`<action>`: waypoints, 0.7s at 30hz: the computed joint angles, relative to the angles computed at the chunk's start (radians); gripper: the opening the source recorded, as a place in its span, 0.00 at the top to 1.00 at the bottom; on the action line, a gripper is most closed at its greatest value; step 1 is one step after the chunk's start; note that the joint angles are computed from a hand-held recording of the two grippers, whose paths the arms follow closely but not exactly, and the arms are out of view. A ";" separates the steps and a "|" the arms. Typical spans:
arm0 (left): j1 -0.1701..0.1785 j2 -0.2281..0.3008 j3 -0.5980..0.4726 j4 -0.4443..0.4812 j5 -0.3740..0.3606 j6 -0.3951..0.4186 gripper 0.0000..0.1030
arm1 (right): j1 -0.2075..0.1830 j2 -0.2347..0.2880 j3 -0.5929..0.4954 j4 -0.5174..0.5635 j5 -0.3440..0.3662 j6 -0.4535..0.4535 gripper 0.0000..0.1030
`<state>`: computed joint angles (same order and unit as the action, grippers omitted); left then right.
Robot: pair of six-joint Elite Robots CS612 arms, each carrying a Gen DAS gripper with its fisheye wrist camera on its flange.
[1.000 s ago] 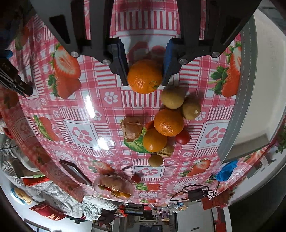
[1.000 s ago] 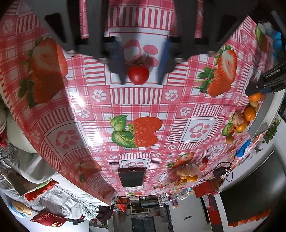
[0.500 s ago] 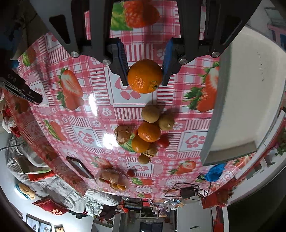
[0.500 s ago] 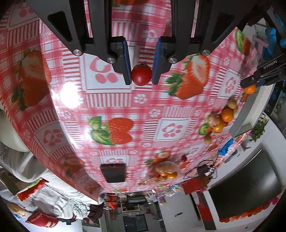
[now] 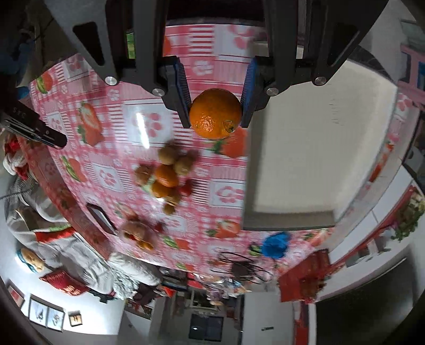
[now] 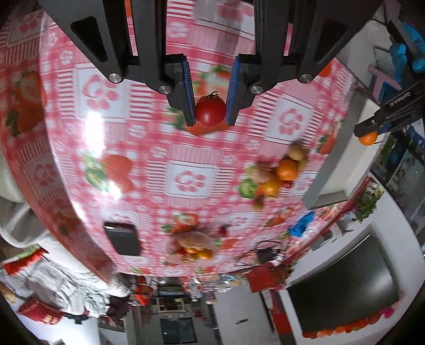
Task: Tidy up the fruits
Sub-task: 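Carry the orange with the left tool into the white tray while the right tool carries the tomato there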
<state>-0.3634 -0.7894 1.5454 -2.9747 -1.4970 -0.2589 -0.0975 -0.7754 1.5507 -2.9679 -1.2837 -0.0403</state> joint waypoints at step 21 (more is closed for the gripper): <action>0.106 0.006 0.021 0.051 0.071 -0.079 0.62 | 0.172 0.089 -0.245 0.244 0.172 -0.093 0.76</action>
